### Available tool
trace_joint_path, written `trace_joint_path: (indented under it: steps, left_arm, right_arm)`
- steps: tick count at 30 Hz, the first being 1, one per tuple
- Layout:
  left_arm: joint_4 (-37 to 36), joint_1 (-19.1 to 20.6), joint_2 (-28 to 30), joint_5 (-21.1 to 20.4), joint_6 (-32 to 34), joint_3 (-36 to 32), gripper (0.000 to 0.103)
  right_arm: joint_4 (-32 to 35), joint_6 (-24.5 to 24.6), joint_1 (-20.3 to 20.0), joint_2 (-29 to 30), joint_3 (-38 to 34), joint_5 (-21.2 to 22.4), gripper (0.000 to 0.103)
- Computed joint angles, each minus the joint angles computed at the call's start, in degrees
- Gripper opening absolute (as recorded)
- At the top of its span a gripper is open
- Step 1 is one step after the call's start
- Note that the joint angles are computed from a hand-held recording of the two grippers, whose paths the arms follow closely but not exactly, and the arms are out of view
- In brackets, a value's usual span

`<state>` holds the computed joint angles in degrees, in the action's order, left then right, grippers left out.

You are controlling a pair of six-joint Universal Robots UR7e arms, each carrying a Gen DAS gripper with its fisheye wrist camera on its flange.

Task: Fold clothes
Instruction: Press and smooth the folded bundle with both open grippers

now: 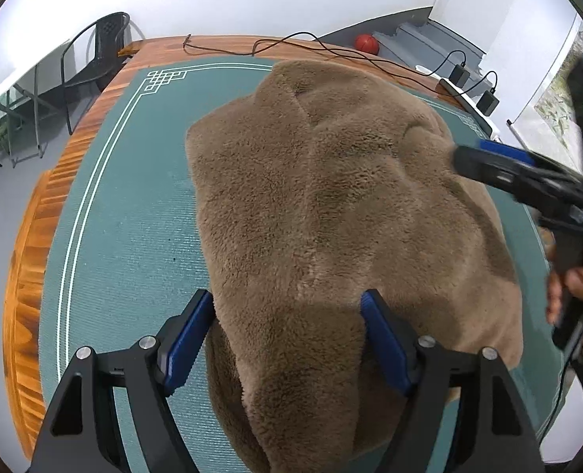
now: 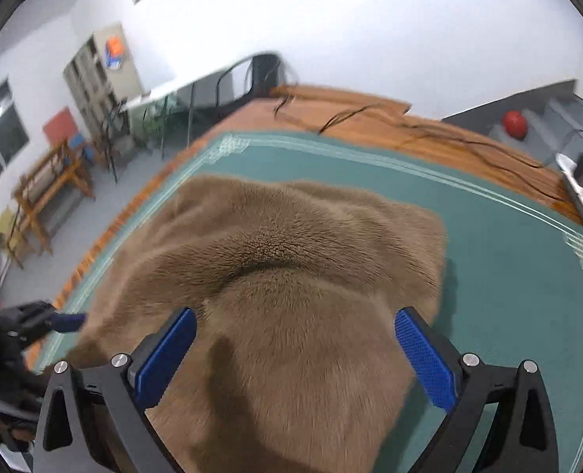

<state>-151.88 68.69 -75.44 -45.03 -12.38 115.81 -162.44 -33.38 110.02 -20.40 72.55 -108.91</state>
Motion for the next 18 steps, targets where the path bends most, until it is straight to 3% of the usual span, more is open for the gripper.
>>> trace_joint_path:
  steps: [3,8,14,18]
  left_arm:
    - [0.01,-0.1,0.06,0.25,-0.22,0.02,0.08]
    - [0.25,-0.05,0.14,0.34,-0.18,-0.14,0.08]
    - [0.53,-0.01,0.28,0.48,-0.03,-0.14,0.08]
    - [0.72,0.32,0.31,0.18,-0.06,-0.17,0.08]
  right_arm:
    - [-6.69,-0.64,0.18,-3.2,6.54,-0.84,0.102]
    - [-11.91,-3.16,0.22,-5.76,14.44,-4.78,0.102]
    - [-10.85,1.42,-0.9,-4.53,14.84,-7.07,0.102]
    - [-9.1,1.95,-1.54,-2.79,12.8,-7.47,0.102]
